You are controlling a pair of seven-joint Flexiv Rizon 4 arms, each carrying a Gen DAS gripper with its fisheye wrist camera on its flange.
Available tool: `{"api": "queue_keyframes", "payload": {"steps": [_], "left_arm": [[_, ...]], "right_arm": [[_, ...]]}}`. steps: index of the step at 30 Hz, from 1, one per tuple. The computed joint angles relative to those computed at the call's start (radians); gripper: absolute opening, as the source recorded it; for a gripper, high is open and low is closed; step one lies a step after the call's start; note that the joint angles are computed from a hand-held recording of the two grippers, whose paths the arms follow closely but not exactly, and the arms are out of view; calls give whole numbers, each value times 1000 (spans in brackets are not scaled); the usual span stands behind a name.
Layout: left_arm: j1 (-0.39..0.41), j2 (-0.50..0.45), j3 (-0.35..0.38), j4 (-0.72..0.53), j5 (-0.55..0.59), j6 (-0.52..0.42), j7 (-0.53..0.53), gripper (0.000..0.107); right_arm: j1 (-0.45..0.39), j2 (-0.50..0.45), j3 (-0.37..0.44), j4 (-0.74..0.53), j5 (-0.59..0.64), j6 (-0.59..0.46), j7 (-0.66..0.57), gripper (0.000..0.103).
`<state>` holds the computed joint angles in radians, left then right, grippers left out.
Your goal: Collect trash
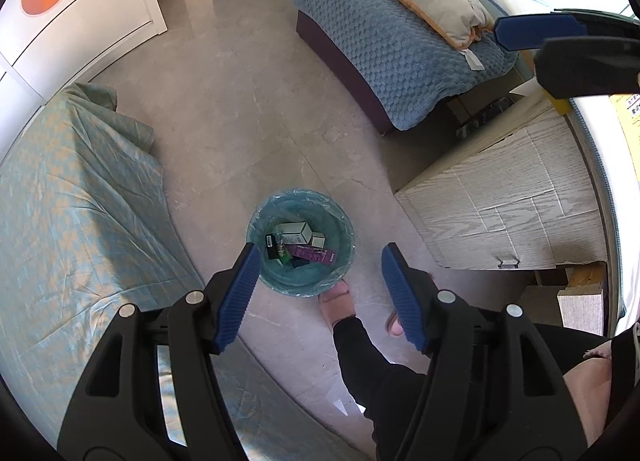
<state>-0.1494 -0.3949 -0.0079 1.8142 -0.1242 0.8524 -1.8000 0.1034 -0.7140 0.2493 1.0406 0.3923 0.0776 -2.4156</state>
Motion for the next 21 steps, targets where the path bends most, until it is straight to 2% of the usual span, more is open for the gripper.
{"api": "queue_keyframes", "payload": {"steps": [1, 3, 7, 9, 12, 17, 21], "left_arm": [[0, 4, -1, 0, -1, 2, 0, 62], [-5, 12, 1, -2, 4, 9, -7, 71], [-15, 25, -1, -16, 22, 12, -9, 76], [-25, 25, 1, -35, 41, 3, -17, 80], [-39, 25, 6, -71, 79, -17, -22, 84], [-74, 4, 20, -162, 159, -25, -57, 94], [-86, -40, 14, -250, 188, -32, -65, 95]], "right_arm": [[-4, 4, 0, 3, 5, 4, 0, 65], [-16, 18, 0, 15, 13, 17, -5, 70], [-41, 37, -3, 21, 35, 27, 2, 74], [-56, 48, -6, 27, 49, 40, 9, 81], [-84, 73, -10, 42, 77, 66, 24, 86], [-120, 116, -30, 78, 103, 141, 72, 90], [-130, 154, -54, 137, 87, 266, 107, 90]]}}
